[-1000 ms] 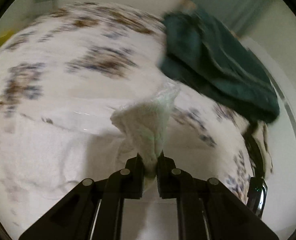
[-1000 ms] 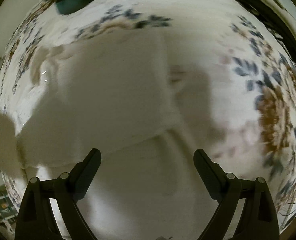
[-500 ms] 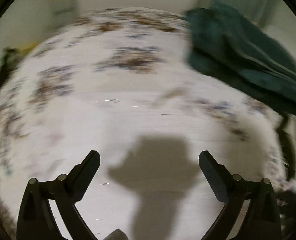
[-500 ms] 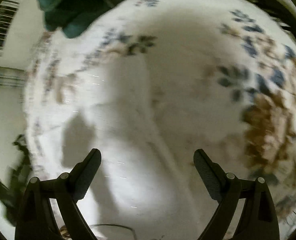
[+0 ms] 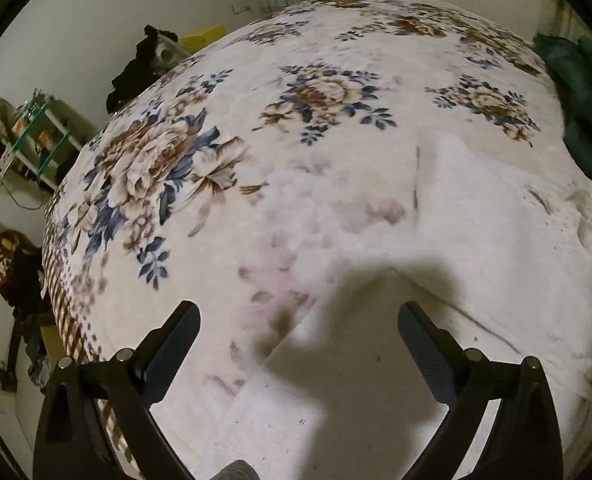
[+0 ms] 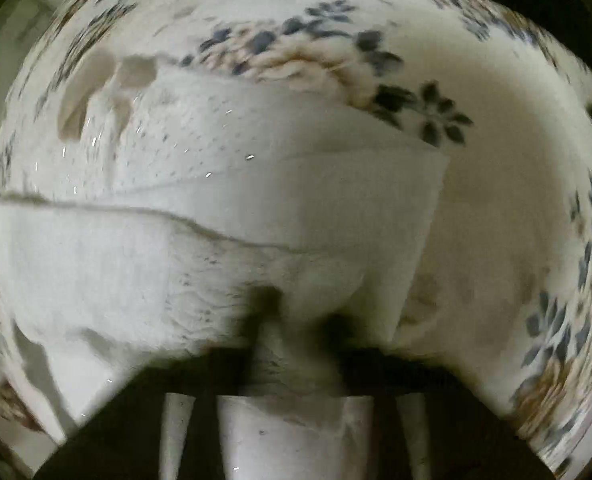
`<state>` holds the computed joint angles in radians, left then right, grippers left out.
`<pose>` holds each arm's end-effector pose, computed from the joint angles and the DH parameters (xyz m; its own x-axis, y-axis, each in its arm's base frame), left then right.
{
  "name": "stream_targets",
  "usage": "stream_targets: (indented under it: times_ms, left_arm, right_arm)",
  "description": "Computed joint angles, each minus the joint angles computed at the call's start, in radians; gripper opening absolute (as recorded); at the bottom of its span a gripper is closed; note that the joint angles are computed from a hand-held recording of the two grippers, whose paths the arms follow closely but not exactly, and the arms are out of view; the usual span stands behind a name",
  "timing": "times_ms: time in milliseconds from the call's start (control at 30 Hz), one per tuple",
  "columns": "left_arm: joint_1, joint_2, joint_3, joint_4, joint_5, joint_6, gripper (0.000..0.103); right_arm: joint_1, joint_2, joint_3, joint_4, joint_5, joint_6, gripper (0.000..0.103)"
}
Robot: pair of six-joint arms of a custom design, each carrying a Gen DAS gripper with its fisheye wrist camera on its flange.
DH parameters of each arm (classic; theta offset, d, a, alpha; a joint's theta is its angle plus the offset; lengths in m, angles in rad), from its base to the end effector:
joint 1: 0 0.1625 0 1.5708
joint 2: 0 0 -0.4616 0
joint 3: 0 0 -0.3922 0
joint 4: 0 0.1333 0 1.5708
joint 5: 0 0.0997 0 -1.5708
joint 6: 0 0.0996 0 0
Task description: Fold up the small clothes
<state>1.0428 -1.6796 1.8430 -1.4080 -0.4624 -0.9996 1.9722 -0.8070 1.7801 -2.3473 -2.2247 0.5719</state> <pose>-0.0180 -0.4723 0.4835 -0.5317 -0.4329 -0.7279 0.0554 0.8399 -0.5400 0.3101 -0.5444 0.0747 -0.7827 0.1359 0.6074 0.0481 0.9862 -0.1586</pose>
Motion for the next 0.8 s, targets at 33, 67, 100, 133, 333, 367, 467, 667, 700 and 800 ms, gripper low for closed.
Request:
stream_targets:
  times_ms: [33,67,100,133,333,367,467,667,700,800]
  left_arm:
    - [0.008,0.008,0.001,-0.031,-0.004,0.013,0.101]
    - [0.017,0.016,0.000,-0.063,-0.007,0.029,0.101]
    - [0.022,0.024,0.000,-0.090,-0.009,0.040,0.101]
    - [0.028,0.033,-0.002,-0.120,-0.010,0.055,0.101]
    - [0.056,0.100,-0.023,-0.309,-0.023,0.186,0.101]
    - [0.061,0.117,-0.027,-0.347,-0.023,0.222,0.101]
    - [0.093,0.193,-0.054,-0.485,-0.038,0.373,0.101]
    - [0.185,0.388,-0.172,-0.679,-0.040,0.676,0.101]
    - [0.200,0.408,-0.189,-0.680,-0.039,0.698,0.101]
    - [0.255,0.451,-0.246,-0.661,-0.070,0.736,0.101]
  right_arm:
    - [0.015,0.003,0.008,-0.025,-0.029,-0.028,0.008]
    - [0.037,0.005,0.012,-0.046,-0.074,-0.060,0.007]
    - [0.049,0.002,0.017,-0.062,-0.096,-0.071,0.007]
    - [0.058,-0.010,0.028,-0.080,-0.110,-0.068,0.007]
    - [0.027,-0.068,0.045,-0.002,-0.183,0.085,0.007]
    - [0.013,-0.067,0.040,0.019,-0.170,0.098,0.008]
    - [-0.022,-0.076,0.024,0.068,-0.071,0.106,0.015]
    - [-0.001,-0.119,0.055,-0.082,-0.004,0.131,0.052]
    - [-0.001,-0.116,0.057,-0.097,0.018,0.124,0.052]
    - [-0.015,-0.073,0.030,-0.030,0.030,0.151,0.052]
